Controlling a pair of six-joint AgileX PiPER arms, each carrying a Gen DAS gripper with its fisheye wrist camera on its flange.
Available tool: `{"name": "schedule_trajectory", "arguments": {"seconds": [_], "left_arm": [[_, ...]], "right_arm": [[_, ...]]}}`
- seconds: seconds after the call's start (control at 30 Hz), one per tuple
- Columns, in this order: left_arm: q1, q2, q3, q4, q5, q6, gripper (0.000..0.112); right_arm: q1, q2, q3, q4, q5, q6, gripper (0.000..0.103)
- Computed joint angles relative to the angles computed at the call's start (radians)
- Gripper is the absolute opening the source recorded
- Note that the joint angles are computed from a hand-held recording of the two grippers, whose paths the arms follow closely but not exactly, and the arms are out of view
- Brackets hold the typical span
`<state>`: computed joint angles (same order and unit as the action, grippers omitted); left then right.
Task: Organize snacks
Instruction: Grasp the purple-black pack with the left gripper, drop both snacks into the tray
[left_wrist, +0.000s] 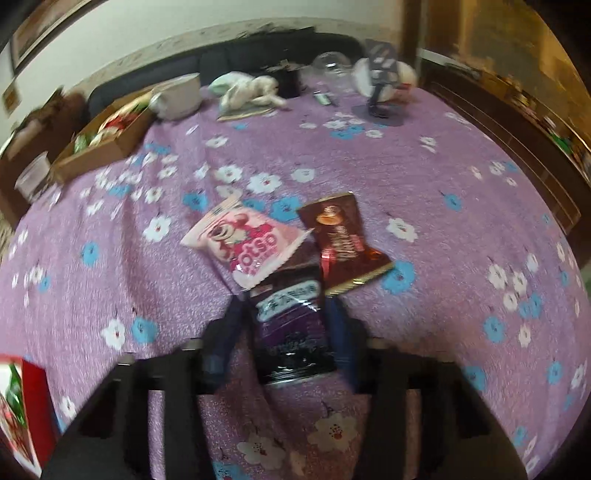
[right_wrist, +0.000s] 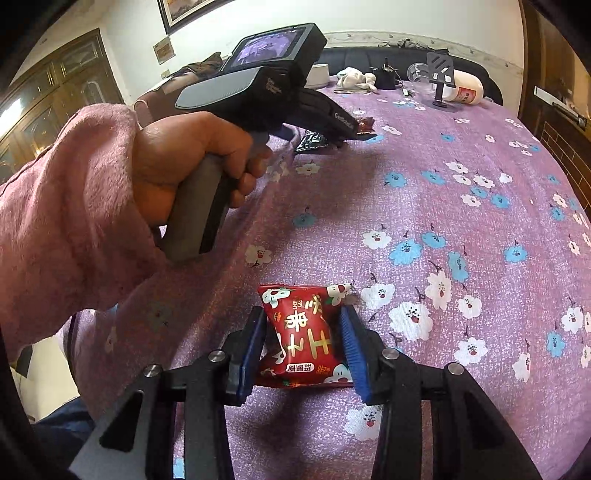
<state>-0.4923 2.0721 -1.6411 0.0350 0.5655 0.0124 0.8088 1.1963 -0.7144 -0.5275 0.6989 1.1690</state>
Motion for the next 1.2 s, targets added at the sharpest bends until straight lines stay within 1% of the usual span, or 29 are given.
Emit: {"name": "schedule_trajectory", "arguments": {"seconds": [0.03, 0.1, 0.2, 0.3, 0.4, 0.47, 0.5, 0.57, 0.63, 0.73, 0.8, 0.87, 0.9, 0.97, 1.0, 1.1, 1.2], "left_arm": [[0.005, -0.006, 0.01, -0.043, -0.003, 0.063, 0.024], [0.013, -0.023, 0.032, -0.083, -0.005, 0.132, 0.021], [0.049, -0.06, 0.072, -0.227, 0.007, 0.266, 0.02], [0.074, -0.139, 0.174, -0.298, -0.032, 0.357, 0.02], [0.127, -0.252, 0.309, -0.474, -0.048, 0.536, 0.02], [0.163, -0.318, 0.389, -0.564, -0.047, 0.633, 0.02], [0.191, -0.366, 0.446, -0.635, -0.042, 0.713, 0.02], [0.236, -0.447, 0.541, -0.726, -0.042, 0.831, 0.02], [0.305, -0.549, 0.651, -0.827, -0.025, 0.971, 0.02], [0.411, -0.659, 0.753, -0.907, 0.012, 1.104, 0.02], [0.527, -0.732, 0.813, -0.966, 0.064, 1.203, 0.02], [0.66, -0.773, 0.843, -1.009, 0.134, 1.287, 0.02], [0.719, -0.788, 0.857, -1.015, 0.156, 1.319, 0.02], [0.832, -0.798, 0.87, -1.024, 0.211, 1.375, 0.02], [0.914, -0.79, 0.867, -1.031, 0.256, 1.409, 0.02], [1.062, -0.744, 0.825, -1.032, 0.317, 1.45, 0.02], [1.134, -0.675, 0.751, -1.047, 0.303, 1.461, 0.02]], "right_arm": [[0.002, -0.001, -0.001, 0.001, 0.004, -0.001, 0.039], [-0.01, -0.007, -0.002, 0.017, 0.005, -0.021, 0.035], [-0.016, -0.039, 0.008, 0.035, 0.01, -0.025, 0.032], [0.009, -0.067, 0.006, 0.005, 0.047, 0.022, 0.032], [0.009, -0.086, -0.008, -0.012, 0.067, 0.047, 0.032], [0.016, -0.095, -0.023, -0.031, 0.076, 0.08, 0.032], [0.022, -0.097, -0.031, -0.044, 0.077, 0.103, 0.032], [0.011, -0.093, -0.048, -0.044, 0.054, 0.117, 0.032], [0.001, -0.073, -0.072, -0.035, 0.028, 0.129, 0.032], [-0.007, -0.015, -0.121, -0.034, -0.022, 0.14, 0.032], [-0.016, 0.045, -0.173, 0.005, -0.066, 0.107, 0.032], [0.001, 0.123, -0.246, 0.021, -0.079, 0.083, 0.032], [0.006, 0.157, -0.276, 0.028, -0.087, 0.07, 0.032], [0.013, 0.255, -0.374, 0.083, -0.102, 0.001, 0.032], [0.015, 0.295, -0.417, 0.112, -0.107, -0.033, 0.032], [0.025, 0.438, -0.584, 0.201, -0.115, -0.141, 0.032], [0.028, 0.566, -0.752, 0.281, -0.108, -0.236, 0.032]]}}
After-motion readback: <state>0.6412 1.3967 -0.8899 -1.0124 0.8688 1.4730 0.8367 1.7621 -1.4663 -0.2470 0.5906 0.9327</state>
